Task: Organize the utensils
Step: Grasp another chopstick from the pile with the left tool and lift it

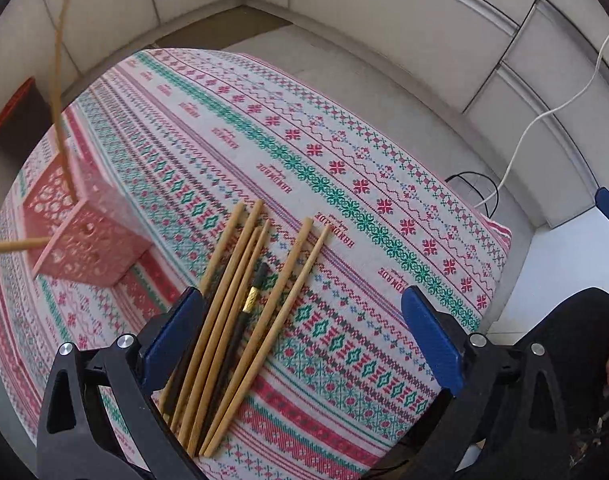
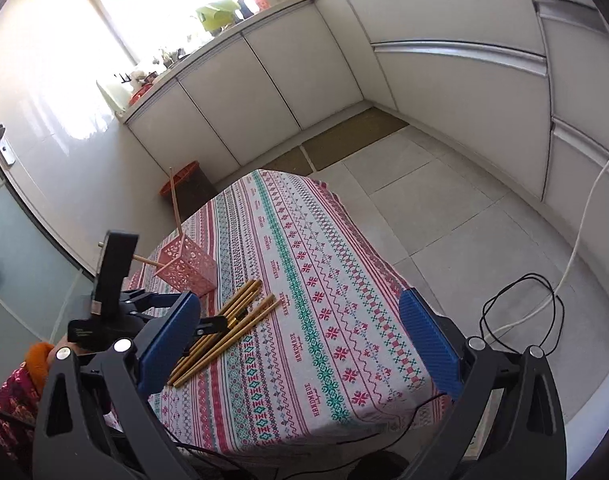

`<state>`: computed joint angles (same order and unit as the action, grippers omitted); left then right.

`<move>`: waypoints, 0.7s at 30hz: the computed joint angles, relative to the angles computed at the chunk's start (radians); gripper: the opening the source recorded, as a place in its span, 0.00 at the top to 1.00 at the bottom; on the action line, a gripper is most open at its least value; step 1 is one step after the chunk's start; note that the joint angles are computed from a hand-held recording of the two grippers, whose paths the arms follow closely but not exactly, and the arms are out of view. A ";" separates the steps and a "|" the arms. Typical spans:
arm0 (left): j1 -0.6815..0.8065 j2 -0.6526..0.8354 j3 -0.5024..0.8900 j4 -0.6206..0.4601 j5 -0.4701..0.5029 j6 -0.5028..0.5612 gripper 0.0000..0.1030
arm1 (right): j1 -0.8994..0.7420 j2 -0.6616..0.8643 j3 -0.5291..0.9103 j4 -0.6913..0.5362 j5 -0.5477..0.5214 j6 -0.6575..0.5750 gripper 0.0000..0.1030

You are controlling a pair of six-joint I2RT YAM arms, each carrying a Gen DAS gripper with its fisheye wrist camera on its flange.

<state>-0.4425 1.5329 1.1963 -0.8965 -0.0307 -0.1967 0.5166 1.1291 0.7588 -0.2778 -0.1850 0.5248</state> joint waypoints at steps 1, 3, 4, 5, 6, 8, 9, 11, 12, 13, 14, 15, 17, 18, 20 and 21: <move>-0.011 0.054 0.038 -0.017 -0.027 0.015 0.08 | -0.013 0.011 -0.001 0.008 -0.028 0.000 0.06; -0.023 0.136 0.097 -0.042 -0.072 0.046 0.14 | -0.026 0.019 -0.013 0.025 -0.046 0.008 0.06; -0.019 0.167 0.118 -0.047 -0.075 0.061 0.27 | -0.031 0.027 -0.011 0.031 -0.051 0.008 0.06; -0.011 0.198 0.147 -0.063 -0.067 0.079 0.51 | -0.032 0.027 -0.015 0.040 -0.051 0.008 0.06; -0.008 0.230 0.172 -0.075 -0.069 0.092 0.60 | -0.031 0.027 -0.018 0.049 -0.052 0.004 0.06; -0.003 0.268 0.196 -0.083 -0.083 0.111 0.71 | -0.026 0.034 -0.020 0.058 -0.059 -0.005 0.06; 0.001 0.284 0.204 -0.085 -0.077 0.119 0.72 | -0.026 0.041 -0.019 0.060 -0.066 -0.009 0.06; 0.007 0.300 0.207 -0.080 -0.057 0.141 0.74 | -0.030 0.062 -0.010 0.066 -0.087 -0.010 0.06; 0.008 0.306 0.206 -0.078 -0.052 0.152 0.74 | -0.033 0.069 -0.010 0.071 -0.095 -0.005 0.06; 0.010 0.312 0.208 -0.078 -0.050 0.162 0.75 | -0.039 0.071 -0.010 0.072 -0.102 -0.001 0.06; 0.011 0.316 0.211 -0.080 -0.051 0.168 0.75 | -0.045 0.079 -0.008 0.077 -0.110 0.006 0.06; 0.015 0.323 0.217 -0.084 -0.046 0.177 0.76 | -0.051 0.090 -0.004 0.080 -0.121 0.015 0.06; 0.022 0.335 0.224 -0.085 -0.034 0.196 0.76 | -0.062 0.101 -0.004 0.085 -0.137 0.029 0.06; 0.026 0.340 0.228 -0.086 -0.028 0.204 0.76 | -0.065 0.106 -0.004 0.088 -0.144 0.035 0.06; 0.028 0.353 0.242 -0.090 -0.020 0.225 0.79 | -0.066 0.114 0.000 0.088 -0.146 0.043 0.06; 0.026 0.362 0.252 -0.096 -0.017 0.239 0.80 | -0.063 0.118 0.003 0.087 -0.144 0.046 0.06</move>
<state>-0.4161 1.8951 1.4487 -0.9925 -0.0477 0.0427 0.4532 1.2475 0.7613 -0.1912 -0.3295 0.5712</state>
